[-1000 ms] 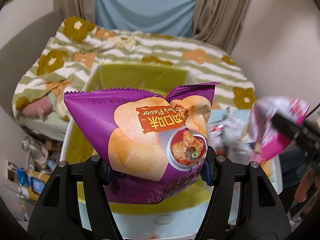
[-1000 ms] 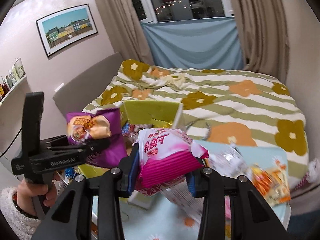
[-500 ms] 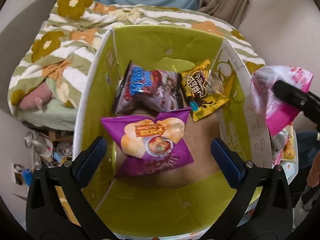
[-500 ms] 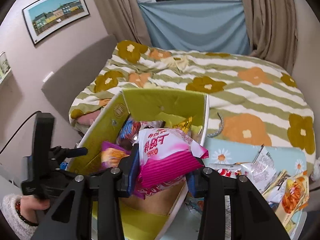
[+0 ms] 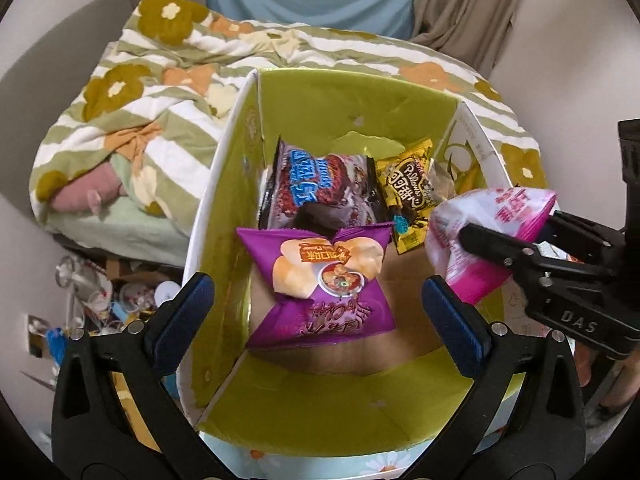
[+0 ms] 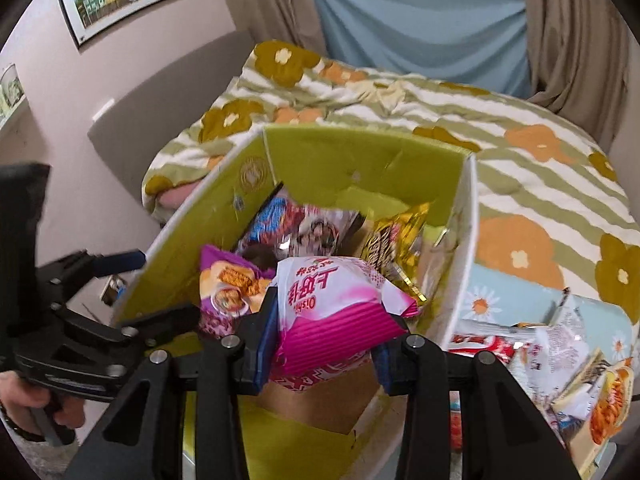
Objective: Organize snacks
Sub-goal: 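Drop the purple bag into the box with left tool while right tool drops the pink bag in, then move both tools back over the remaining snacks on the table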
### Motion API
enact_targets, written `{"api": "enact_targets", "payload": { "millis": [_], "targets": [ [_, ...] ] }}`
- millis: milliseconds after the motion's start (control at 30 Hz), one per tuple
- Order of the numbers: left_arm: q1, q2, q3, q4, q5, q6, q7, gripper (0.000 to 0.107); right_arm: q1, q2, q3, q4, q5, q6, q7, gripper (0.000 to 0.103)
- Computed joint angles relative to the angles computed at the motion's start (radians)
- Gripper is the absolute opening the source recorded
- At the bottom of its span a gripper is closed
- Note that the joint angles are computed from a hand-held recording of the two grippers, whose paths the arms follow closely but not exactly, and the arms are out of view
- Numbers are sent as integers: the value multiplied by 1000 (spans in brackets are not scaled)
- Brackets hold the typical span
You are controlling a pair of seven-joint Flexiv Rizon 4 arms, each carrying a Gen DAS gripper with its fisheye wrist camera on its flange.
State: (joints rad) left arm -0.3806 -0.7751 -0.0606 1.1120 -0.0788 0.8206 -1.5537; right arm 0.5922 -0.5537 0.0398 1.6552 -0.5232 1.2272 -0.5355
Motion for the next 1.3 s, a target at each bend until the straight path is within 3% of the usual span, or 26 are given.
{"api": "enact_targets", "payload": {
  "millis": [133,233,267,300,333,367,433,967,1133,1300],
  "targets": [
    [-4,-3,6,-3,4,-4,-20,103,-25,-23,33,-19,42,6,-45,39],
    [-5,-1,6,3,5,-1,-32,103,-21,-29,29,-27,57,-6,-56,47],
    [-7,-1,9,4,8,-1,-36,103,-17,-29,21,-26,55,-5,-50,58],
    [-5,3,5,14,5,9,-37,103,-12,-24,12,-18,53,6,-39,79],
    [-4,8,4,24,3,15,-42,103,-6,-18,-3,-4,46,23,-21,90],
    [-4,12,5,30,3,18,-48,103,11,-8,-31,14,26,37,12,97],
    [-3,25,3,47,1,29,-56,103,10,7,-40,41,12,67,35,102],
    [2,161,-21,188,-5,177,-52,103,20,136,-71,138,-155,76,189,102],
    [8,192,-46,218,-27,211,-4,103,9,203,-58,183,-227,55,295,103],
    [4,183,-82,202,-61,213,74,103,-4,306,-54,265,-368,-7,486,103]
  ]
}}
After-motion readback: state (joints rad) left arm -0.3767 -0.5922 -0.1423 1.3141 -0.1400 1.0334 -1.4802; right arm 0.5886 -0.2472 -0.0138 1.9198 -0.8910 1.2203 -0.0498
